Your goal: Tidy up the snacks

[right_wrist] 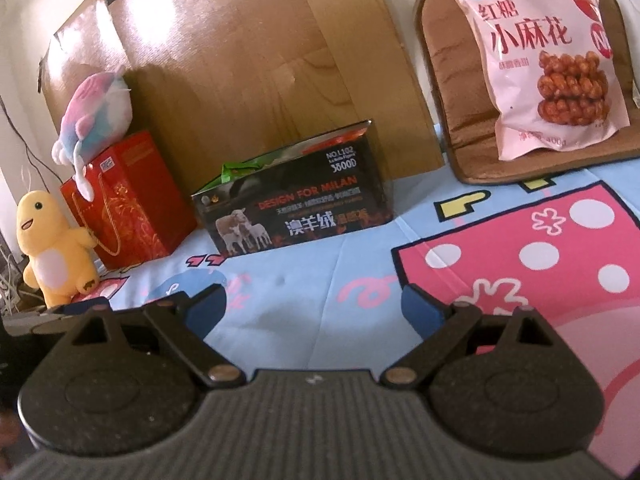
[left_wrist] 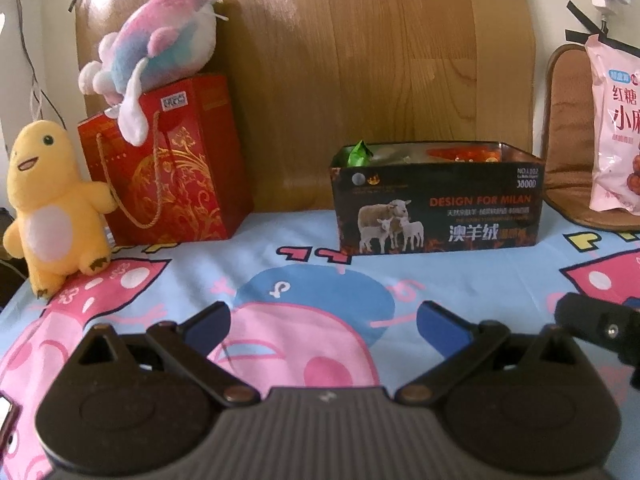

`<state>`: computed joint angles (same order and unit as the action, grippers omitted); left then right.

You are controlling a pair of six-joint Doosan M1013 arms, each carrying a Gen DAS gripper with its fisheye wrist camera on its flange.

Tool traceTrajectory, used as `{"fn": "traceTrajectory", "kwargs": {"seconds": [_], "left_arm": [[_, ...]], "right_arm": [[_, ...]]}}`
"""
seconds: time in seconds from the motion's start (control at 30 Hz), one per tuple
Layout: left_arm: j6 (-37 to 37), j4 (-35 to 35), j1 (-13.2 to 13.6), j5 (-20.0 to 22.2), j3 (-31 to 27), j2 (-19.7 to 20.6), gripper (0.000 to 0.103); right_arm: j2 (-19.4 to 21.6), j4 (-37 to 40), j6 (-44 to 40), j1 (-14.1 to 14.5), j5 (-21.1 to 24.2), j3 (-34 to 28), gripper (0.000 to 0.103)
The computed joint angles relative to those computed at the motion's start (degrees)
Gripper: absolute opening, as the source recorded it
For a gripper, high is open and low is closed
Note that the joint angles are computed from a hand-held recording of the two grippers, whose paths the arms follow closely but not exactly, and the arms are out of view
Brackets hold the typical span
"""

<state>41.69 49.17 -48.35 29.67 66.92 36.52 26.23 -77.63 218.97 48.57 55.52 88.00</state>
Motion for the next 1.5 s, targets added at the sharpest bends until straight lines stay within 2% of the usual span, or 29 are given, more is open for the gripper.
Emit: {"fn": "traceTrajectory", "kwargs": {"seconds": [0.1,0.17,0.33,0.47,0.6,0.73,1.17,1.5], "left_arm": [[-1.91,1.37,-0.12,-0.19,0.87,-0.42,0.103],[-5.2,4.68,-0.26,-0.72,1.88,-0.7,0.103],[-1.6,-0.31,0.16,-1.15,1.87,-0.76,0.103],[-1.49,-1.01,0.16,0.09,1.39,-0.36,0.103],[-5.21,2.91,-0.07,-0.36,2.33,-0.7,0.103],[-6.82,6.2,-0.61,1.06,2.23,-0.48,0.103],[-5.7,4.64,-0.59,2.59,1.58,-0.18,0.103],[-7.37,6.08,-0.64,2.58,1.94,-0.29,0.103]], "right_arm": [[-0.03,-0.03,0.07,0.11,0.34,0.04,0.096],[0.02,-0.05,0.09,0.16,0.47,-0.01,0.096],[0.05,-0.02,-0.36,0.16,0.32,-0.09,0.096],[0.01,0.12,-0.34,0.15,0.26,-0.09,0.096],[0.0,0.23,-0.37,0.1,0.14,-0.11,0.096],[0.02,0.26,-0.37,0.08,0.03,-0.12,0.096],[-0.05,0.15,-0.31,0.04,-0.11,0.0,0.096],[-0.08,0.11,-0.3,0.03,-0.22,0.06,0.096]]}}
